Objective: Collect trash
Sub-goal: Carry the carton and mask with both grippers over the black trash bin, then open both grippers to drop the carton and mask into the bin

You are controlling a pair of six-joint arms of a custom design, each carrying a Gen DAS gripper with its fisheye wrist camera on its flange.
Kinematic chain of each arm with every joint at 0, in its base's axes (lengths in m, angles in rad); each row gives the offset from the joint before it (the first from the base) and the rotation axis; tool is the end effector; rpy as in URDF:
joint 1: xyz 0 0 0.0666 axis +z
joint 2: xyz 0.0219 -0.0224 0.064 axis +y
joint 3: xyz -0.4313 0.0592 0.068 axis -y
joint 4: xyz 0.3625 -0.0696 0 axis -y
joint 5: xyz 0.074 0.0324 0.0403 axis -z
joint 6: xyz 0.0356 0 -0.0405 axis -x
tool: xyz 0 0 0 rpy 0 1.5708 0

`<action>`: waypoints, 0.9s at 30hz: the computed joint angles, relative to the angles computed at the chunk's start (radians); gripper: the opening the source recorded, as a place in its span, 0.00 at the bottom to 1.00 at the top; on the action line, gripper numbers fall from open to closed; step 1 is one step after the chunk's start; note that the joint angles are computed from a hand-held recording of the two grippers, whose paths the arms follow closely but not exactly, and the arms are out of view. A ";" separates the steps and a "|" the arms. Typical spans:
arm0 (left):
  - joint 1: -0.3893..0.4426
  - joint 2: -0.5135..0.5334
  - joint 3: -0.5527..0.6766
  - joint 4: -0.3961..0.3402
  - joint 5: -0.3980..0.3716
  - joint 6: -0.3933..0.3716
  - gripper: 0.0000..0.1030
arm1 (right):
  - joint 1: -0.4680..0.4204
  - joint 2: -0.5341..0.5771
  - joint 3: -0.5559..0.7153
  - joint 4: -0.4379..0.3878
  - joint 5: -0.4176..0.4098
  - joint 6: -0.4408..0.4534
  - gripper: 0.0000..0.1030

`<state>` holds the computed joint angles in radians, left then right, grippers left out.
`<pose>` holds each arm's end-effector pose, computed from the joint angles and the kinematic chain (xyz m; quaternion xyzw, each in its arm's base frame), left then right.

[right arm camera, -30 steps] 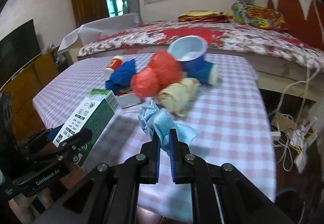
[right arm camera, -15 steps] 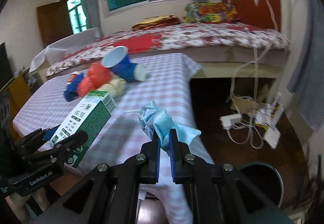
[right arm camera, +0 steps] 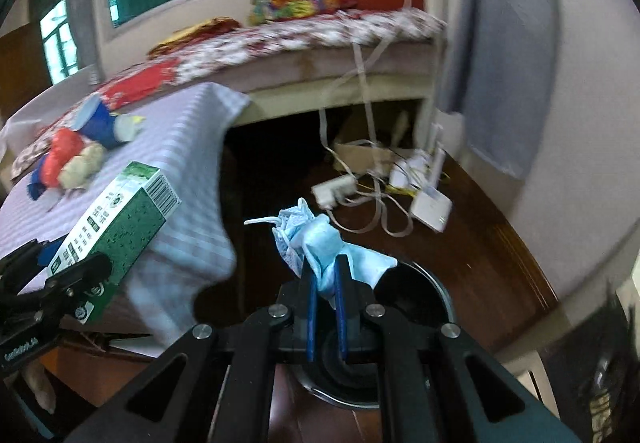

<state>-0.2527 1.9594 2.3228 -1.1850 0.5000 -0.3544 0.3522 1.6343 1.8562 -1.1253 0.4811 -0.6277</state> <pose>0.6333 -0.1816 0.5556 0.3559 0.8334 -0.2119 0.3658 0.5088 0.1690 0.5535 0.2033 0.8982 -0.0489 0.3866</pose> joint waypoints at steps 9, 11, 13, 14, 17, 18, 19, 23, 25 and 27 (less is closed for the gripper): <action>-0.085 0.051 0.022 -0.135 0.011 -0.098 0.53 | -0.056 -0.054 -0.156 0.012 -0.071 -0.078 0.09; -0.100 0.065 0.028 -0.160 0.002 -0.118 0.53 | -0.060 -0.051 -0.163 0.012 -0.079 -0.085 0.09; -0.112 0.101 0.080 -0.204 -0.003 -0.124 0.53 | -0.072 -0.056 -0.195 0.029 -0.102 -0.097 0.09; -0.118 0.118 0.103 -0.232 -0.009 -0.126 0.53 | -0.086 -0.052 -0.216 0.035 -0.121 -0.101 0.09; -0.129 0.180 0.203 -0.324 -0.013 -0.133 0.53 | -0.109 -0.043 -0.243 0.047 -0.148 -0.095 0.09; -0.135 0.211 0.255 -0.369 -0.019 -0.138 0.53 | -0.117 -0.037 -0.246 0.051 -0.156 -0.089 0.09; -0.140 0.252 0.327 -0.428 -0.016 -0.142 0.53 | -0.125 -0.031 -0.250 0.054 -0.167 -0.083 0.10; -0.154 0.292 0.382 -0.435 -0.107 -0.104 0.93 | -0.166 0.028 -0.238 -0.032 -0.201 -0.074 0.72; -0.149 0.278 0.365 -0.414 -0.110 -0.084 0.98 | -0.176 0.030 -0.241 -0.078 -0.170 -0.109 0.79; -0.142 0.250 0.330 -0.385 -0.102 -0.076 0.98 | -0.183 0.009 -0.251 -0.079 -0.169 -0.131 0.79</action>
